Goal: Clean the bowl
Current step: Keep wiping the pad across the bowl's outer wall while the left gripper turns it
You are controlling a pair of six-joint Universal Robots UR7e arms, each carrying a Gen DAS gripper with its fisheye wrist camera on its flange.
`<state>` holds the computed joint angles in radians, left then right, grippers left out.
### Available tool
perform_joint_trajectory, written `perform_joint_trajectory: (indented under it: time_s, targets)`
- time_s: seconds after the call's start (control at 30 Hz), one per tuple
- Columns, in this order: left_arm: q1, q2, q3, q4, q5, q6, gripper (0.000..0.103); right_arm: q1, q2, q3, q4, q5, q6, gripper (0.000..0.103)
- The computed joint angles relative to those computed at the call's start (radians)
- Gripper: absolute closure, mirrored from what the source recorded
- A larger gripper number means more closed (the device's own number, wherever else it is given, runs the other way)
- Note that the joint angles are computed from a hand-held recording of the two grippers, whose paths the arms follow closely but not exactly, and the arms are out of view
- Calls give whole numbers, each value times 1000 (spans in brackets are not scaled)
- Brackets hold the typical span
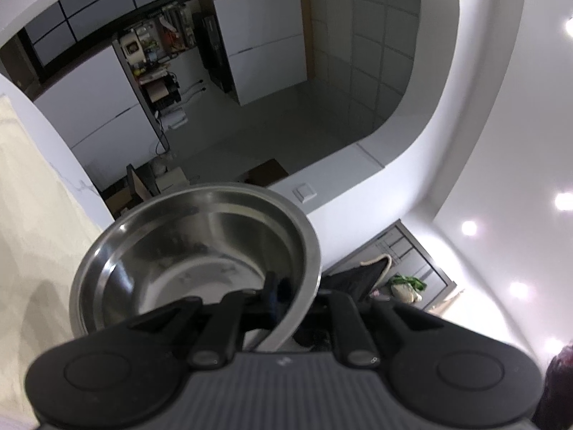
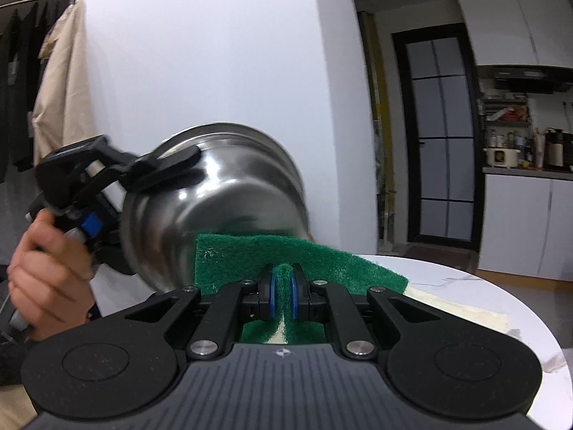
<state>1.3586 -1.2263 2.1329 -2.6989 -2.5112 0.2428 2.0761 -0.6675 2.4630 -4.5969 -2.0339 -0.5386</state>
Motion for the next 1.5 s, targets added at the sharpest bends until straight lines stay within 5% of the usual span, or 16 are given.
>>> perform_joint_trajectory:
  time_s: [0.2,0.37,0.77,1.13,1.5]
  targets:
    - [-10,0,5,27,26,22,98,2,28,-11,-150,-14,9,93]
    - [-14,0,11,3,52,11,97,1,45,-3,-212,47,3,93]
    - [23,20,-3,-135,37,-118,97,-9,25,24,-76,150,-24,93]
    - [18,6,0,-83,19,-81,94,7,8,-9,79,35,-16,93]
    - [23,14,-5,-89,61,-83,97,24,37,-47,-20,4,-3,93]
